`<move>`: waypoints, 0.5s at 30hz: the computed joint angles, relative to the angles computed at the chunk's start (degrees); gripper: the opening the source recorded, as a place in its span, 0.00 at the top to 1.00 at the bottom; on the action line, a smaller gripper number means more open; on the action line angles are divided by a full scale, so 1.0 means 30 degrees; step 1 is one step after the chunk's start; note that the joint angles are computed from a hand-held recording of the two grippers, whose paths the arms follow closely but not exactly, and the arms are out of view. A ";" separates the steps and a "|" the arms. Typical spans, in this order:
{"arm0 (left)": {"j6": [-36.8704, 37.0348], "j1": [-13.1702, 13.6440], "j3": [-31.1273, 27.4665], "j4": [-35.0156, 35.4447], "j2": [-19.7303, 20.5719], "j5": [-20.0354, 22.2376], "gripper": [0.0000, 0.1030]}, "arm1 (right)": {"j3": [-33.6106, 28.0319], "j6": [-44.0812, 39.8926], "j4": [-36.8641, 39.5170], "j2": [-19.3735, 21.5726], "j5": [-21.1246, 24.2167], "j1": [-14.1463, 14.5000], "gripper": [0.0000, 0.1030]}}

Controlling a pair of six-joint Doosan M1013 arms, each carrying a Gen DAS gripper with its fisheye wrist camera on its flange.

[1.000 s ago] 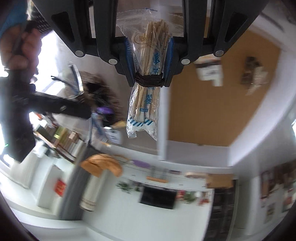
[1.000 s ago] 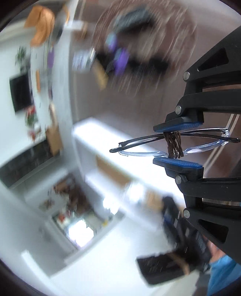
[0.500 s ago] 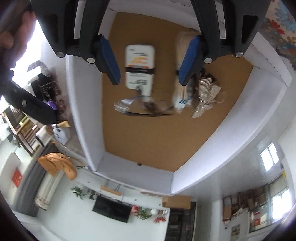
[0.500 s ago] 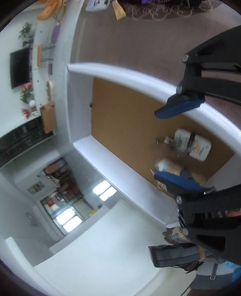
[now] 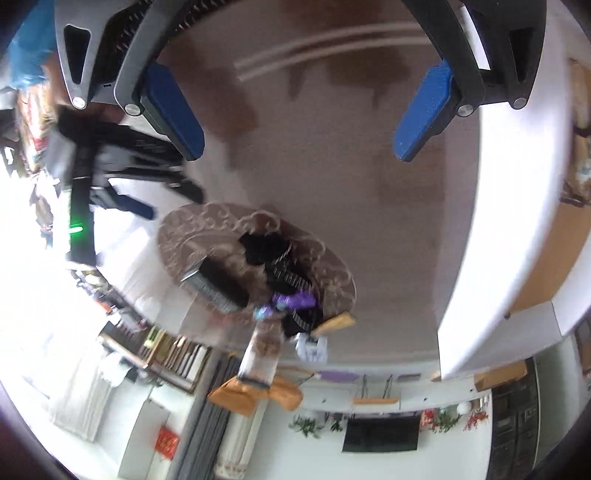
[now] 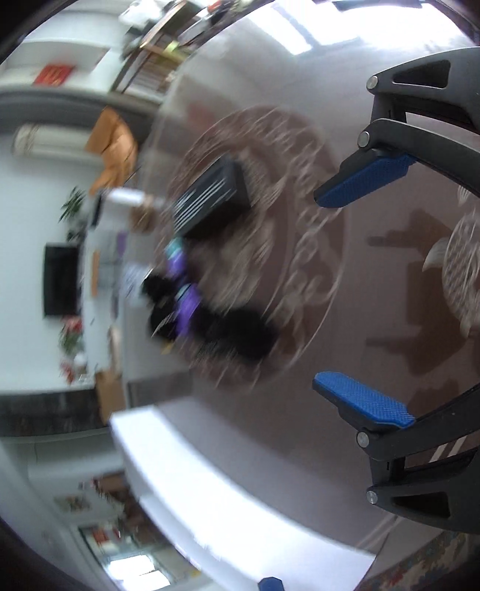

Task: Organize objects

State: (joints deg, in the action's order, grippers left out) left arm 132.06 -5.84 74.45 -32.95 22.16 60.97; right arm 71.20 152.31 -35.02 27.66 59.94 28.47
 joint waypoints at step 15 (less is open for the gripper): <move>-0.2838 -0.2634 -0.0459 0.4843 0.1583 -0.3004 0.00 | 0.1445 0.0695 0.0848 -0.0558 0.0000 -0.0833 0.00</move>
